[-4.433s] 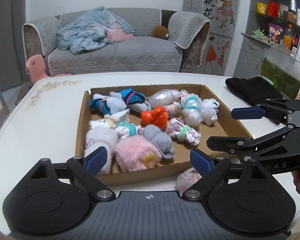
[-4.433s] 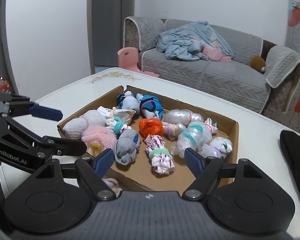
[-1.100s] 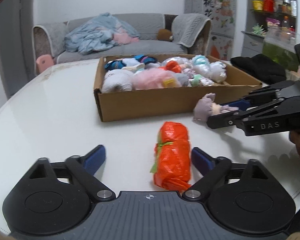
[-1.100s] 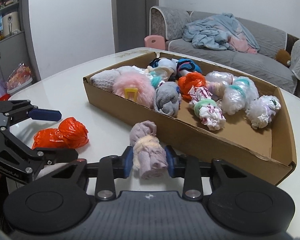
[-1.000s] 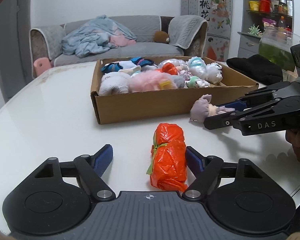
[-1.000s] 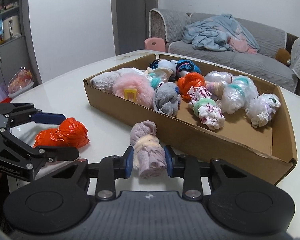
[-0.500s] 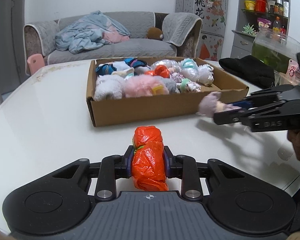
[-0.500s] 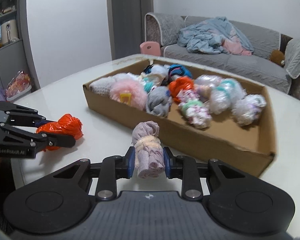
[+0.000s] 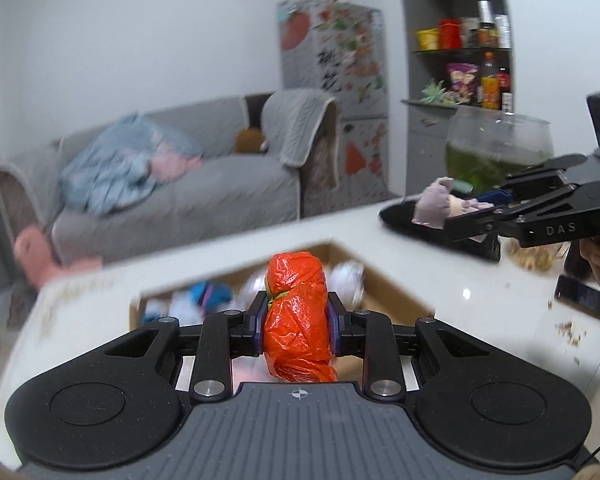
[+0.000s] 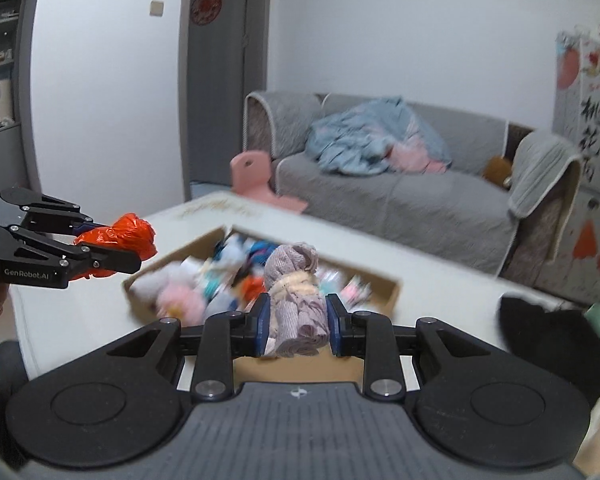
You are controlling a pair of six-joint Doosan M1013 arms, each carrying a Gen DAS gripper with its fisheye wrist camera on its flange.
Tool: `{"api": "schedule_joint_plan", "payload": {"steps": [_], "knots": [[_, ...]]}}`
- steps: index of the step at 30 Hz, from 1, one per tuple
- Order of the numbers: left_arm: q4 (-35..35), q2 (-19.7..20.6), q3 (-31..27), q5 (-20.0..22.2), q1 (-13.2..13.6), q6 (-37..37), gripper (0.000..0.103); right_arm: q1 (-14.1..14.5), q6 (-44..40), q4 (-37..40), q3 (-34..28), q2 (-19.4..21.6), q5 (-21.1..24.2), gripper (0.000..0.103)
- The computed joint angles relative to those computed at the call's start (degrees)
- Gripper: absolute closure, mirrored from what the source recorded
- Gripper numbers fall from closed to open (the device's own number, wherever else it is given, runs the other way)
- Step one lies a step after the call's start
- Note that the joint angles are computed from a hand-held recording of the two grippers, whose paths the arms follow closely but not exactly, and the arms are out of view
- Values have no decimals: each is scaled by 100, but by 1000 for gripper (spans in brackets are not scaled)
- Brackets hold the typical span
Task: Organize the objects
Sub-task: 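Carry orange roll and lilac sock roll over the tray and lower them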
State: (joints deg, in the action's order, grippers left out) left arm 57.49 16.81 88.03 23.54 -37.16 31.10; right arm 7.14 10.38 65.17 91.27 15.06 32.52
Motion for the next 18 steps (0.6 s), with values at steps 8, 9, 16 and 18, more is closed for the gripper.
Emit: {"api": "schedule_joint_plan", "payload": {"steps": [8,9,16,18], "knots": [[-908,455,-936,-1,-7,1309,69,-1,165,-211,-554,272,30,77],[-1079,524,-1040,37,-2,1492,69,-3,222,-257,-611,319,54,77],[-2614,940,-1567,236,144,2675,69,46,602,-670,-863,567,230,77],[-2837,1021,-1622,255,181,2853,69,45,673,-782,-882,584,263,77]]}}
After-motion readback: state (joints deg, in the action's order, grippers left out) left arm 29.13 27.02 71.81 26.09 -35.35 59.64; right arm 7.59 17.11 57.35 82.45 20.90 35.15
